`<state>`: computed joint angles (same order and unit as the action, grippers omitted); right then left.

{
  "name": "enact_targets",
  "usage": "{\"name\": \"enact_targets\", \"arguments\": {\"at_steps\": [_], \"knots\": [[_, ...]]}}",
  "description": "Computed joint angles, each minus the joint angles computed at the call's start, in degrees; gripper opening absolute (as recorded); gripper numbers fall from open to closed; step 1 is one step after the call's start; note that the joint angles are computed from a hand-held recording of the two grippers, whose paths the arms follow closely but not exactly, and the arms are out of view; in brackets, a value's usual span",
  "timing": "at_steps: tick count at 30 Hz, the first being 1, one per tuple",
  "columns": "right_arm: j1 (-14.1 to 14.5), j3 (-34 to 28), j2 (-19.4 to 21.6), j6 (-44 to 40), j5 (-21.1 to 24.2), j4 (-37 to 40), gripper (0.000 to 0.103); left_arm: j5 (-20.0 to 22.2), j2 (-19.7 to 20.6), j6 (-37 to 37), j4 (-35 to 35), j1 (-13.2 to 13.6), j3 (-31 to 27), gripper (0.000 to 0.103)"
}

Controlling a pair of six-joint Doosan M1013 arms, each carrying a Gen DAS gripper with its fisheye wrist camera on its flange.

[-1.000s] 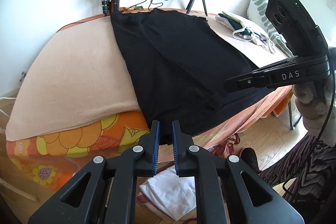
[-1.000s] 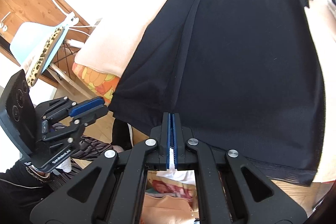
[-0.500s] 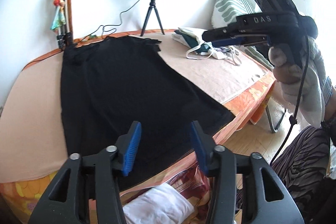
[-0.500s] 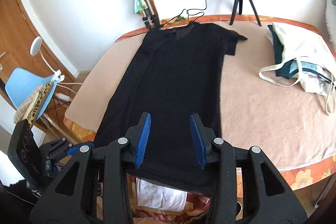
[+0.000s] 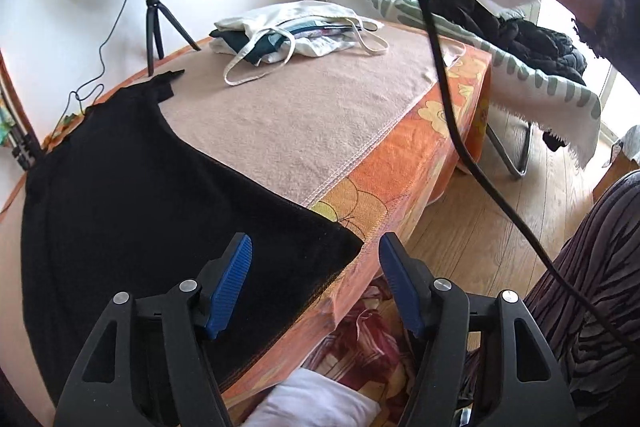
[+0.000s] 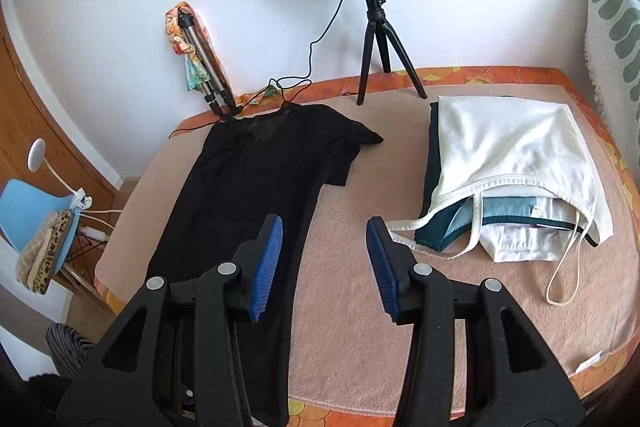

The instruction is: Fold small clothes

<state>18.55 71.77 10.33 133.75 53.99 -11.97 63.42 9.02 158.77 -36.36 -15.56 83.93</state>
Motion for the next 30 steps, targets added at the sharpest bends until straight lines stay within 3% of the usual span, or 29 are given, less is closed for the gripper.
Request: {"name": "enact_targets", "arguments": {"at_steps": [5, 8, 10, 12, 16, 21, 23, 25, 26, 28, 29, 30], "knots": [[-3.34, -2.27, 2.53, -4.14, -2.27, 4.93, 0.047, 0.02, 0.99, -2.55, 0.62, -0.48, -0.82, 0.066], [-5.06, -5.65, 5.67, -8.07, -0.81, 8.03, 0.047, 0.30, 1.78, -3.36, -0.69, -0.07, -1.29, 0.063], [-6.24, -7.55, 7.67, -10.36, 0.04, 10.85, 0.047, 3.60, 3.20, -5.61, -1.70, 0.50, -2.76, 0.031], [-6.99, -9.32, 9.53, -10.92, 0.94, 11.84, 0.047, 5.96, 4.50, -7.67, -3.11, 1.16, -3.81, 0.008], [-7.63, -12.08, 12.48, -12.18, 2.37, 11.29, 0.047, 7.46, 5.24, -10.39, -6.51, 2.48, -4.39, 0.001], [-8.49, -15.73, 16.19, -13.18, 4.39, 12.21, 0.047, 6.43, 3.29, -7.58, -9.16, 2.89, -2.66, 0.001], [-8.52, -17.19, 17.32, -13.56, 5.27, 11.74, 0.047, 8.55, 3.15, -7.45, -7.77, 2.42, -2.88, 0.011], [-8.78, -17.86, 17.82, -14.32, 5.28, 12.70, 0.047, 6.48, 2.15, -5.88, -6.96, 1.79, -1.40, 0.048], [-8.94, -18.07, 17.95, -14.63, 5.28, 13.14, 0.047, 4.22, 1.49, -4.09, -6.45, 1.42, -0.35, 0.053], [-9.27, -18.71, 18.39, -14.94, 5.93, 13.66, 0.048, 0.09, 0.43, -1.70, -4.73, 0.38, 1.50, 0.057], [-9.47, -18.89, 18.51, -15.24, 6.11, 13.99, 0.054, -0.40, 0.38, -0.49, -4.33, 0.03, 1.95, 0.056], [-9.61, -18.98, 18.61, -15.23, 6.19, 13.92, 0.059, -1.44, 0.27, 0.03, -3.67, -0.33, 2.45, 0.050]]}}
